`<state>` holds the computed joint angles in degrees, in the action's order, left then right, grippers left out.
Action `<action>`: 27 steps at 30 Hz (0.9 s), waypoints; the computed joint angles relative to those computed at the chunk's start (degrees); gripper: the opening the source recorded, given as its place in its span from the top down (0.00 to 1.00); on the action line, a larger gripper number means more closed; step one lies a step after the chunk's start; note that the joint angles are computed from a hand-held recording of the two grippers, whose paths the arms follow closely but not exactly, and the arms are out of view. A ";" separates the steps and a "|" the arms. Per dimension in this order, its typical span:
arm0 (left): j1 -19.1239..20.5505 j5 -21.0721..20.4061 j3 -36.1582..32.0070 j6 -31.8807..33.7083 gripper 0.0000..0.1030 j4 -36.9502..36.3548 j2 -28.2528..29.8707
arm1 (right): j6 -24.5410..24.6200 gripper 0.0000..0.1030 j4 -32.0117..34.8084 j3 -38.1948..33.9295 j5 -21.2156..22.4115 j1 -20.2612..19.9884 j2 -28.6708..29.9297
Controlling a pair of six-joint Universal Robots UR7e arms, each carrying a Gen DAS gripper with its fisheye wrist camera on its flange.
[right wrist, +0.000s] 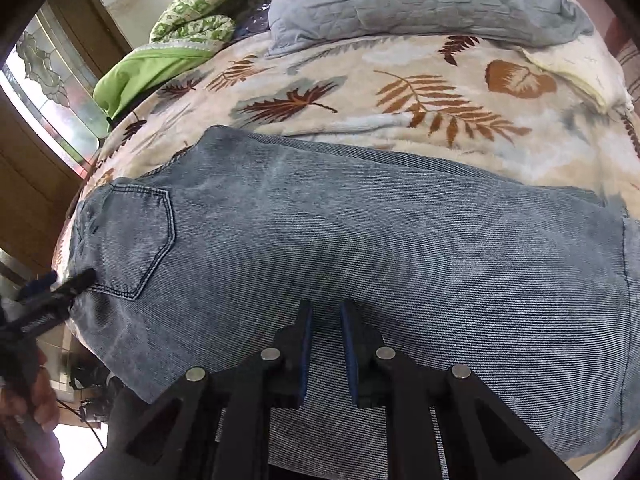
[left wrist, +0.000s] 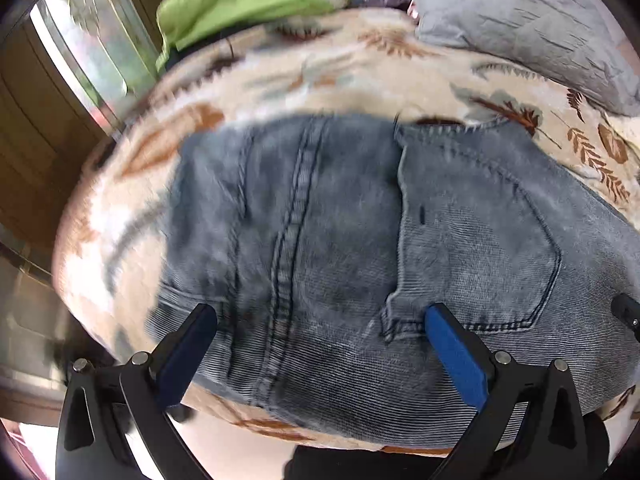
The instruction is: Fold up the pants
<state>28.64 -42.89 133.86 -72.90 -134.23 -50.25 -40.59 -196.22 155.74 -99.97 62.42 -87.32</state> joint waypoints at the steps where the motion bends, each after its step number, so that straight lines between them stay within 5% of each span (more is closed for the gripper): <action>1: 0.23 -0.27 0.69 0.52 0.00 -2.04 -0.22 | -0.35 0.83 -0.54 0.13 0.35 -0.20 0.17; 6: -0.75 -1.04 -0.35 -0.23 0.00 1.39 -0.96 | -0.85 0.83 1.91 0.27 2.20 -1.15 -2.09; 11: -4.83 0.05 -1.86 2.50 0.00 1.29 0.39 | -1.97 0.83 5.47 1.65 7.61 -6.56 -9.88; 17: -6.16 -2.60 -6.08 11.08 0.00 -3.64 6.37 | -1.33 0.83 11.23 0.58 11.28 -15.48 -20.11; 20: -5.57 -3.18 -7.92 14.88 0.00 -5.57 9.49 | -2.43 0.83 17.07 -0.47 16.79 -22.84 -26.52; 27: -2.31 -3.03 -12.77 15.51 0.00 -2.39 14.35 | -1.74 0.83 25.65 -5.98 24.61 -32.72 -27.71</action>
